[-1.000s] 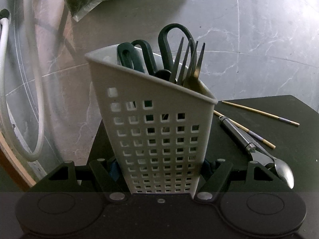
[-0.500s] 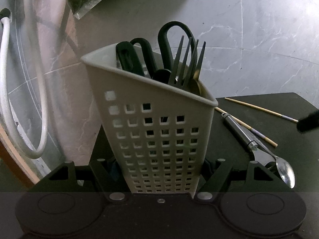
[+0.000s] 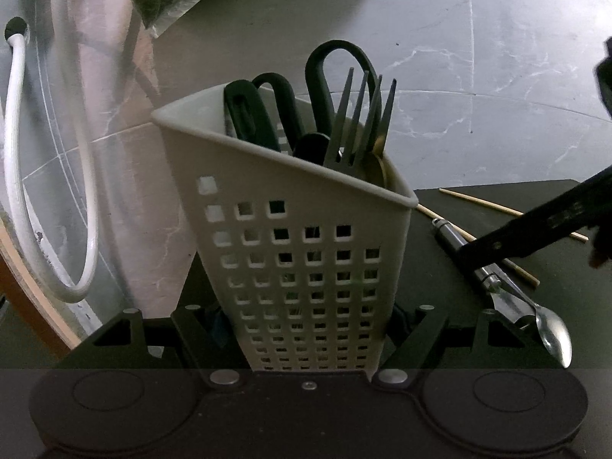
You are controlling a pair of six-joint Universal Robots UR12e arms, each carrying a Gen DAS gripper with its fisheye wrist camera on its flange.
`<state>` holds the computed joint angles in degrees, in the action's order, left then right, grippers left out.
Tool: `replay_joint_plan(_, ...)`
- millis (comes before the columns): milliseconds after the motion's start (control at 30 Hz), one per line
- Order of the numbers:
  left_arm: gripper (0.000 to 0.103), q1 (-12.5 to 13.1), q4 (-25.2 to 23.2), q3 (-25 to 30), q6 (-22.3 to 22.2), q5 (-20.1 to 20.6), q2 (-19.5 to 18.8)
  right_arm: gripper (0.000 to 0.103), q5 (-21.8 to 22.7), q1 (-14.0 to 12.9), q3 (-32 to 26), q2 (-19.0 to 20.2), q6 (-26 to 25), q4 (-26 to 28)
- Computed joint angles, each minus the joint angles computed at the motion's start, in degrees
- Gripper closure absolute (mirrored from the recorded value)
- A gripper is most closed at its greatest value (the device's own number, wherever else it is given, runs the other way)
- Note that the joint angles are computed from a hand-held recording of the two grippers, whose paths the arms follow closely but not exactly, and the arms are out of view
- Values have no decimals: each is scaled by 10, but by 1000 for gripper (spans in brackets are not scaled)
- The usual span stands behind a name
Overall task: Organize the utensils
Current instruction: 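Grasp the silver tube-handled utensil by its ring end with the right tool, then lift the silver utensil and insert it into the white basket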
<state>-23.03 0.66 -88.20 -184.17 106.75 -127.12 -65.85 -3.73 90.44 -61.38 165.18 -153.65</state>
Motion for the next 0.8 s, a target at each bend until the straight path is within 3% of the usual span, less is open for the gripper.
replay_joint_plan(167, 25, 0, 5, 0, -5, 0, -1, 43, -25, 6, -46, 25, -70, 50)
replay_joint_plan(300, 25, 1, 7, -1, -5, -2, -1, 54, -27, 7, -79, 40, -77, 98)
replay_joint_plan(433, 25, 2, 7, -2, -5, -3, -1, 62, -46, 11, -106, 53, -44, 134)
replay_joint_plan(667, 25, 4, 9, -3, 2, -10, -1, 81, -77, 20, -101, 54, 19, 101)
replay_joint_plan(800, 25, 5, 10, -3, 3, -13, -1, 84, -65, 17, -76, 41, 50, 62)
